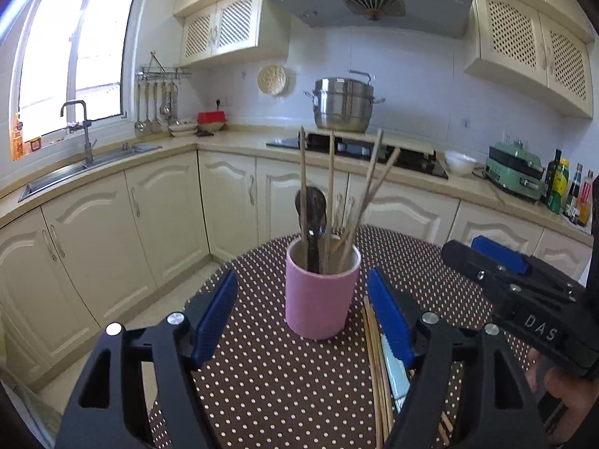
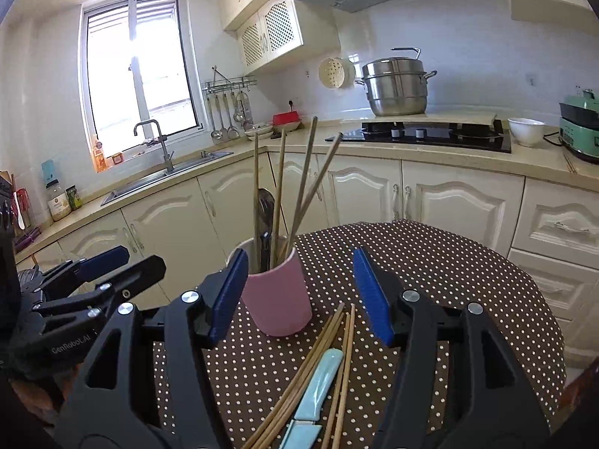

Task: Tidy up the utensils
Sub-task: 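Move both open tools back over the chopstick pile, then grasp a chopstick with the left tool while the right tool grasps another chopstick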

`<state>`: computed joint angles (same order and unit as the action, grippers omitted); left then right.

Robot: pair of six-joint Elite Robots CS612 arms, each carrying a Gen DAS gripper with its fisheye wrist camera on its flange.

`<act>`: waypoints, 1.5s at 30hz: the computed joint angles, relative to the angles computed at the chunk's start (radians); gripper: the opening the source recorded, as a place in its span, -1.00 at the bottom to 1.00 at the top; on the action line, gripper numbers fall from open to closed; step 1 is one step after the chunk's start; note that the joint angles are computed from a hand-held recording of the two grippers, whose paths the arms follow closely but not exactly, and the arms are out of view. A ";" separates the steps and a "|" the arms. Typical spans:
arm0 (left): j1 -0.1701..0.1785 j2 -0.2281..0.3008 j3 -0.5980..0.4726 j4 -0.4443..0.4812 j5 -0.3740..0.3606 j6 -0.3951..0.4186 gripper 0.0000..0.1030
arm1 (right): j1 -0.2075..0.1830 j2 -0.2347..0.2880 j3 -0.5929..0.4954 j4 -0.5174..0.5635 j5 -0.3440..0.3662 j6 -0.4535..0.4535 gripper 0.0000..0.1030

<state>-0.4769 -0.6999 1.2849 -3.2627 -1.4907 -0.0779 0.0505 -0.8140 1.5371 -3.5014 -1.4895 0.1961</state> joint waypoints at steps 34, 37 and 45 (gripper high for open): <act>-0.052 0.130 -0.192 0.501 0.064 0.183 0.37 | -0.058 -0.002 0.110 0.130 0.064 0.136 0.28; -0.044 0.135 -0.212 0.534 -0.012 0.176 -0.10 | -0.056 -0.002 0.094 0.197 0.061 0.124 0.29; -0.033 0.101 -0.153 0.523 -0.092 0.151 -0.90 | -0.039 0.004 0.034 0.402 0.022 0.023 0.29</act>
<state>-0.5101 -0.5990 1.1321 -2.7401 -1.5828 0.0733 0.0120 -0.8103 1.5708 -3.0996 -1.4675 0.2194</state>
